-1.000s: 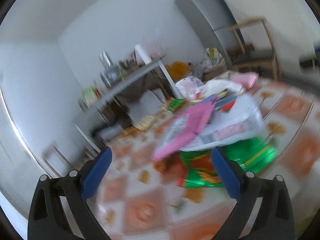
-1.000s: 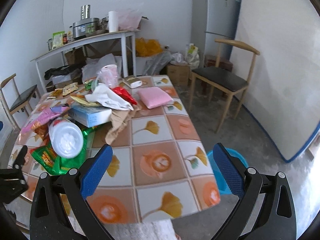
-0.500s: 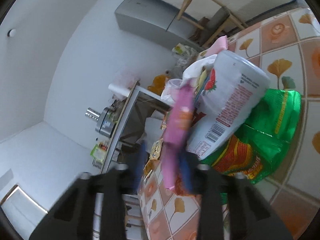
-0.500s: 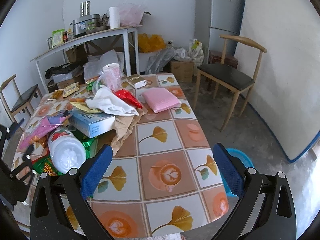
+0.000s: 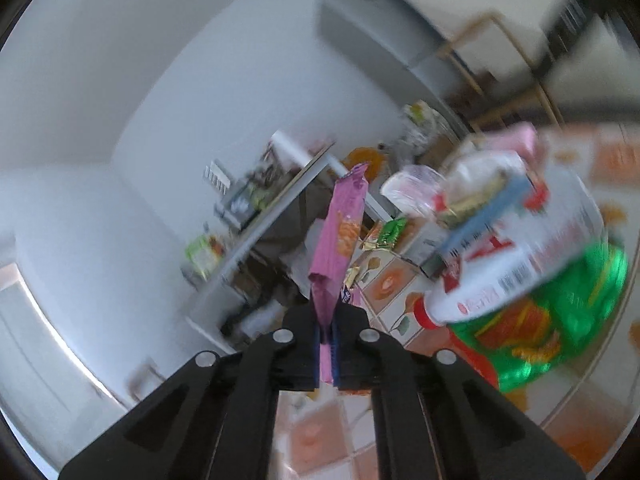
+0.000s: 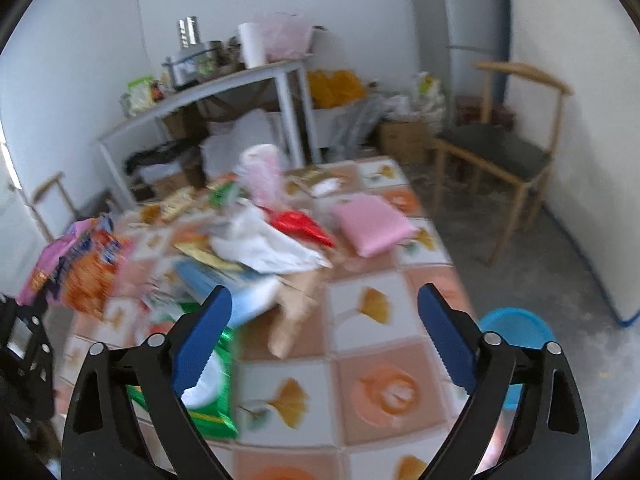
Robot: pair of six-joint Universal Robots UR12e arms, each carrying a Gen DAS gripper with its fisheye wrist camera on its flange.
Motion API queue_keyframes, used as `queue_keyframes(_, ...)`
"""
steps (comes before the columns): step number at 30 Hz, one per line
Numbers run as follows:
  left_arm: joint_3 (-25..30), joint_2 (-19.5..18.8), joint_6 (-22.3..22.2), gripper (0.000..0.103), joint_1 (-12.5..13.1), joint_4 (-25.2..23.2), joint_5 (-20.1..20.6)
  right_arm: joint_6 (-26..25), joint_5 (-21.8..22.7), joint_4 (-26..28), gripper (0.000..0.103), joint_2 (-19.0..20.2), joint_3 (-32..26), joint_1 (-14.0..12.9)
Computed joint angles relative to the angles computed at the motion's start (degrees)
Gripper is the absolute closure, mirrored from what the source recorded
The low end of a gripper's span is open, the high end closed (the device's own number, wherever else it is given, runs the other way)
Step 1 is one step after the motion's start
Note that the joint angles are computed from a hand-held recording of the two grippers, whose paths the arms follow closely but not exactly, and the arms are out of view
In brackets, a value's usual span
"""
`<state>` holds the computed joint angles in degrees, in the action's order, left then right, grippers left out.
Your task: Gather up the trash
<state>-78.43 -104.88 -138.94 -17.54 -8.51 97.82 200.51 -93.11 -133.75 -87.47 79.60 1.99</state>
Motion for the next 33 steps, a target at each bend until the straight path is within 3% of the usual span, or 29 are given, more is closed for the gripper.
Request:
queue_keyframes(2,1.94,0.63,-9.60,0.100,1.12,-5.87,-2.56,-0.34,4.49,0.84,0.019,1.54,-1.87,-0.88)
queue_keyframes(6,4.65,1.45,-23.27,0.100,3.12,-13.76,-9.91,-0.38,12.58,4.65,0.025,5.68,-6.62,-2.28)
queue_keyframes(9,6.03,1.94,-30.69,0.100,4.59,-18.46,-16.41,-2.16,15.58,9.23,0.026,9.05,-10.85,-2.57)
queue_keyframes(12,6.64,2.42,-35.72,0.100,6.17,-21.43,-22.34,-3.64,15.26,14.03,0.035,11.72,-14.55,-2.19)
queue_keyframes(15,7.55,2.13,-36.90,0.100,5.97,-21.81,-23.08,-5.55,15.41,18.16,0.044,13.66,-17.23,-1.83)
queue_keyframes(18,7.49,2.50,-37.32,0.100,6.11,-22.01,-23.67,-6.88,15.81,22.26,0.062,14.83,-18.88,-1.73)
queue_keyframes(22,7.66,2.79,-37.55,0.100,5.93,-22.01,-23.11,-6.17,17.14,21.81,0.087,14.46,-18.26,-2.27)
queue_keyframes(24,7.63,2.95,-37.60,0.100,5.80,-22.03,-22.52,-5.18,19.00,20.62,0.093,14.00,-17.68,-2.84)
queue_keyframes(27,7.44,3.09,-37.68,0.100,5.68,-21.74,-22.01,-4.65,19.89,18.71,0.095,13.52,-17.22,-3.17)
queue_keyframes(33,7.74,3.27,-38.27,0.100,5.11,-21.51,-19.64,-2.06,26.05,13.06,0.096,11.65,-15.06,-4.99)
